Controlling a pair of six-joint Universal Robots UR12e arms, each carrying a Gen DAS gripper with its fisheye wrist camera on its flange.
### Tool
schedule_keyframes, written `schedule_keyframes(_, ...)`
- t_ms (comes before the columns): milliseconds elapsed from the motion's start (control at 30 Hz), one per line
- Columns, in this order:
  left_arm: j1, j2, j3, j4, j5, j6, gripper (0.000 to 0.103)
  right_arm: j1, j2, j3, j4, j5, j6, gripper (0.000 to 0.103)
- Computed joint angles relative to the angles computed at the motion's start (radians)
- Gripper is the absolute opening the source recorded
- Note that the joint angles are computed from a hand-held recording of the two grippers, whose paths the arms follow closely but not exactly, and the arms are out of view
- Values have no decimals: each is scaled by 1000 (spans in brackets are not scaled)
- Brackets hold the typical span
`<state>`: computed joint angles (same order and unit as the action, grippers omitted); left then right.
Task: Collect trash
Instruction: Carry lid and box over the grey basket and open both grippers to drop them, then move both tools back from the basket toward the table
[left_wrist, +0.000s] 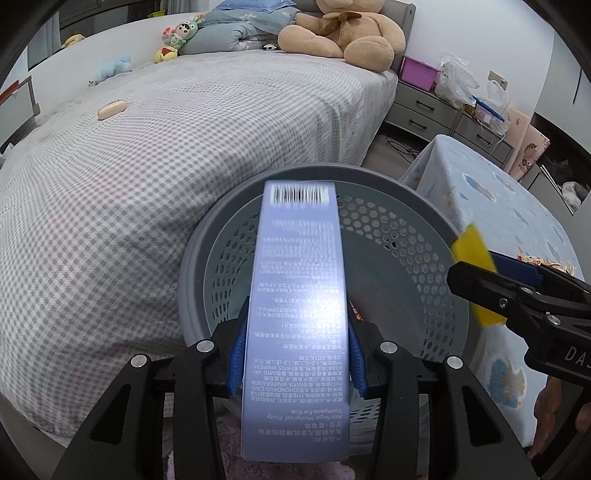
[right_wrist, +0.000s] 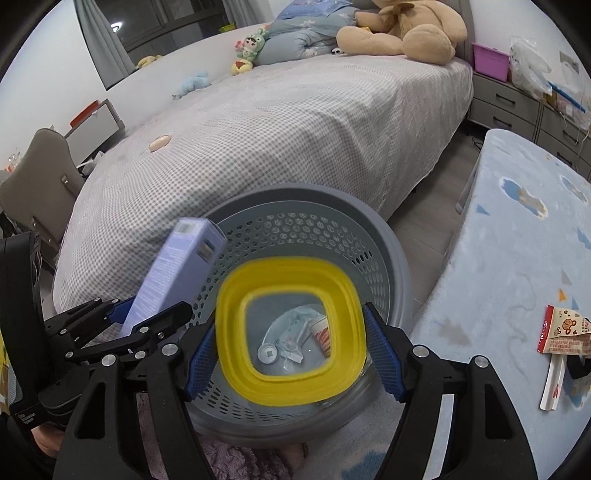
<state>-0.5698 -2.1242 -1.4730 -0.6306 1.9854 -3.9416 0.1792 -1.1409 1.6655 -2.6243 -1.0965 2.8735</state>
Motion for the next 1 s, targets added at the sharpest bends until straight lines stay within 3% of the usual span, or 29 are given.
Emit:
schedule_keyframes(67,-2,1,-1,-5,13,-2,56,-1,-1,2,-5,-3,5,74)
schedule_keyframes(1000,-18,13,3,-54,52,-34,65,-12,-21,32,-3,10,24,75)
